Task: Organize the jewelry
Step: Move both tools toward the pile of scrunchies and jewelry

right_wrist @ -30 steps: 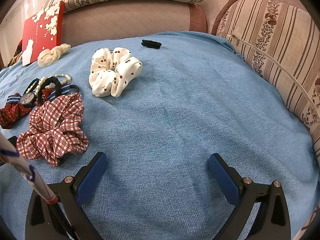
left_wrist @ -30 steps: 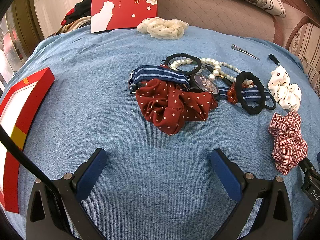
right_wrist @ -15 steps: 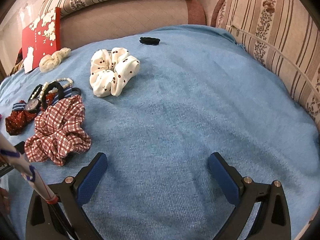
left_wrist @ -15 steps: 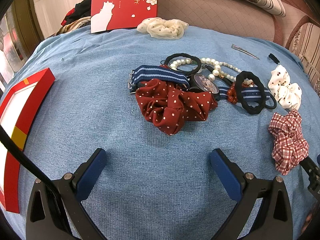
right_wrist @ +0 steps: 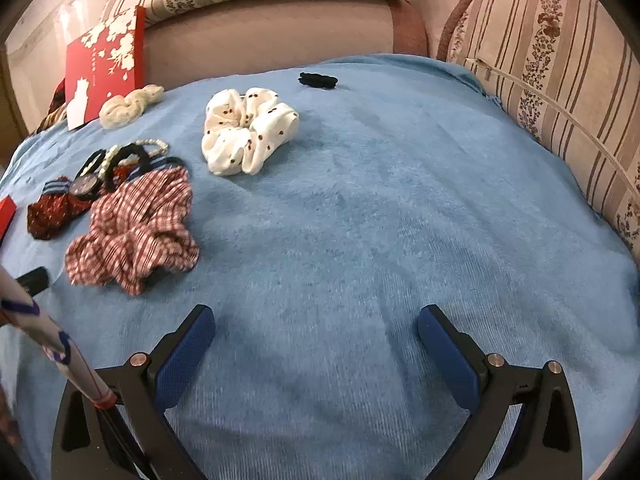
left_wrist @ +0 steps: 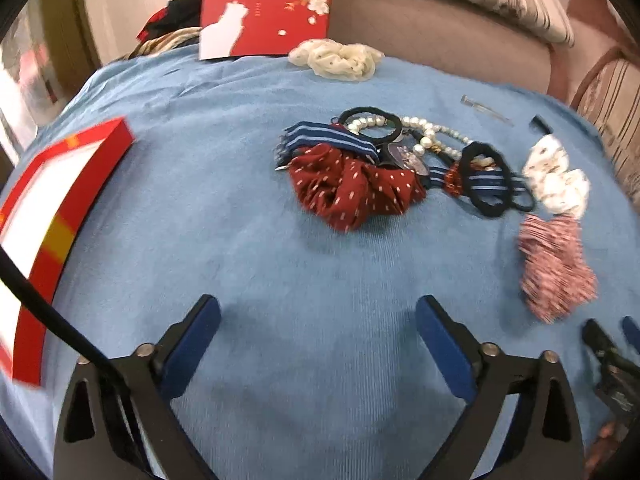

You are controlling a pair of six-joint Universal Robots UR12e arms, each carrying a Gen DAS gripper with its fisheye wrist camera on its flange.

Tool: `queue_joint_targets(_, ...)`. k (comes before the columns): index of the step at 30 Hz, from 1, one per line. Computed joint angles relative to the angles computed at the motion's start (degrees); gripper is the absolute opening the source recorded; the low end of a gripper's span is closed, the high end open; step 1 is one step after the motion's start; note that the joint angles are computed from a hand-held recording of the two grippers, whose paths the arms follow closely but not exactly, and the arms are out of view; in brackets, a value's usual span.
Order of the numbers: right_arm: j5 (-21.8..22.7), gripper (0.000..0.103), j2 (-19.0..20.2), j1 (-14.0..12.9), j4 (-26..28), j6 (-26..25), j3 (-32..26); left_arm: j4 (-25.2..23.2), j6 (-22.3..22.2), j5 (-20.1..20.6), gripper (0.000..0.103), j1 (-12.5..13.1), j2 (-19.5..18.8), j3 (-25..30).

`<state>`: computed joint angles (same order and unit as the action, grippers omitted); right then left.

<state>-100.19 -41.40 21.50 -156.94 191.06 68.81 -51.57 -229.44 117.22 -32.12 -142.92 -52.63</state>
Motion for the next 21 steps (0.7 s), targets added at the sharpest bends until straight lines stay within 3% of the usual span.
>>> queue_joint_targets(3, -1.86, 0.103, -0.67, 0.62, 1.09, 0.52, 0.77, 3.49, -4.44, 4.04, 0.096, -1.43, 4.16, -6.47)
queue_joint_targets(5, -5.03, 0.103, -1.09, 1.42, 1.25, -0.05, 1.38, 5.38, -7.49, 4.21, 0.096, -2.03, 7.18, -10.99)
queue_joint_targets(9, -10.41, 0.095, -2.63, 3.16, -1.54, -3.21, 3.96, 6.95, -9.50, 5.59, 0.096, -3.01, 11.06, -16.80)
queue_joint_targets(15, -12.29, 0.095, -7.53, 5.57, -8.14, -5.15, 9.92, 5.00, -8.52, 11.55, 0.096, -4.59, 14.12, -20.41)
queue_joint_targets(21, -12.68, 0.095, -10.31, 8.18, -18.34, -12.05, 12.12, 10.25, -6.28, 15.90, 0.097, -5.87, 18.37, -24.79)
